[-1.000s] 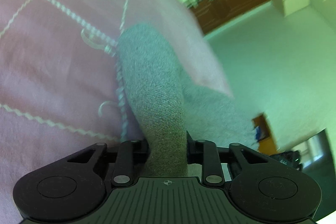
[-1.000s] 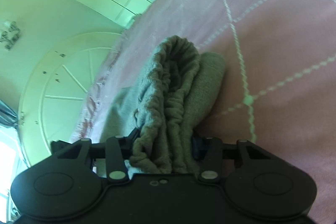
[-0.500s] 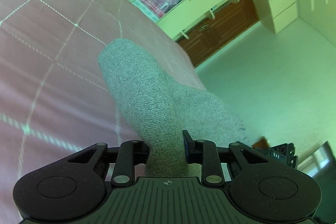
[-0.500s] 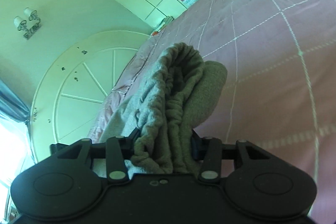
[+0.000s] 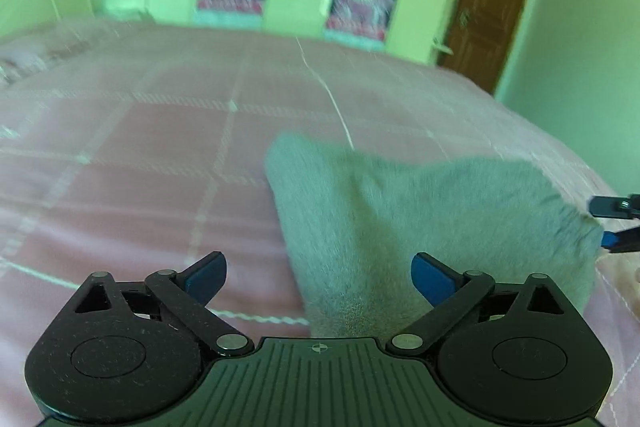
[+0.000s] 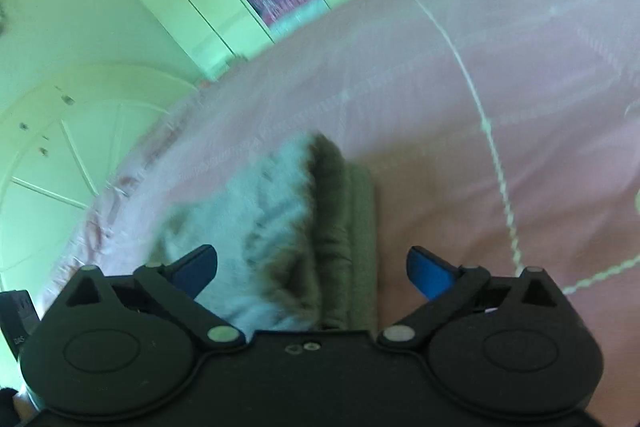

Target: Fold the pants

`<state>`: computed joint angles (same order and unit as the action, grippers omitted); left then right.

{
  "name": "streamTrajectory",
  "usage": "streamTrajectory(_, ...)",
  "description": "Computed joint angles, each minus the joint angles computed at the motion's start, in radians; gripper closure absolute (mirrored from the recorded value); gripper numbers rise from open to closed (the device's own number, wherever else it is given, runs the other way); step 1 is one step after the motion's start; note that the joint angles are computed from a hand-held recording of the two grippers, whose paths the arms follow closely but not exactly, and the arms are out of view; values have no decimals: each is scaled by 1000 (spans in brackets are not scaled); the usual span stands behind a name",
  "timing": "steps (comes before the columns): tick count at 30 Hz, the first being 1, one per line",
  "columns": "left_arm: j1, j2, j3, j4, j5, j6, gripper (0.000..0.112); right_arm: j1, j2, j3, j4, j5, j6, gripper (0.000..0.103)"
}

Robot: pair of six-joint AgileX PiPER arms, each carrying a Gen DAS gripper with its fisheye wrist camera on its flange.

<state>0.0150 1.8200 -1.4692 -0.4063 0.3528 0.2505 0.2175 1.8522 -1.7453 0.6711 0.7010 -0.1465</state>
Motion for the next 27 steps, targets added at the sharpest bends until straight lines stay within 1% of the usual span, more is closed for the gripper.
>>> streamTrajectory(1,-8,-63,79,100,-36,-95,11,12,-45,48,-36,-40,5,7)
streamTrajectory(2,-18,-106,123,200,-54,-189,9,24,-94,92,-78,-58,13,6)
streamTrajectory(4,-33,-206,219,400,-74,-375,9,50,-201,208,-147,-120,22,6)
streamTrajectory(5,-47,-251,262,500,-74,-473,9,60,-244,243,-198,-126,50,6)
streamTrajectory(6,-55,-290,298,563,-63,-533,9,69,-275,258,-249,-105,93,6)
streamTrajectory(9,-85,-420,403,662,-25,-638,9,112,-366,315,-391,-64,215,6)
streamTrajectory(10,-93,-458,433,662,-17,-650,9,140,-403,344,-456,-65,274,6)
streamTrajectory(13,-151,-543,477,708,64,-784,9,202,-494,393,-571,-42,400,6)
streamTrajectory(15,-200,-603,506,769,113,-889,9,254,-542,407,-658,-20,502,6)
streamTrajectory(16,-229,-629,512,796,143,-942,9,269,-566,414,-667,-11,520,6)
streamTrajectory(18,-260,-690,534,791,173,-971,9,320,-601,409,-744,33,602,6)
streamTrajectory(19,-286,-719,540,816,202,-1006,9,338,-623,411,-770,51,625,6)
streamTrajectory(21,-339,-780,550,875,264,-1070,9,388,-664,416,-838,79,692,6)
streamTrajectory(22,-377,-812,557,916,303,-1114,9,417,-682,412,-879,108,730,6)
streamTrajectory(25,-444,-898,559,949,400,-1156,9,503,-733,403,-971,173,827,6)
streamTrajectory(26,-479,-925,556,973,436,-1177,9,540,-747,394,-1013,204,863,6)
streamTrajectory(27,-538,-947,549,1026,490,-1224,9,580,-761,387,-1056,232,899,6)
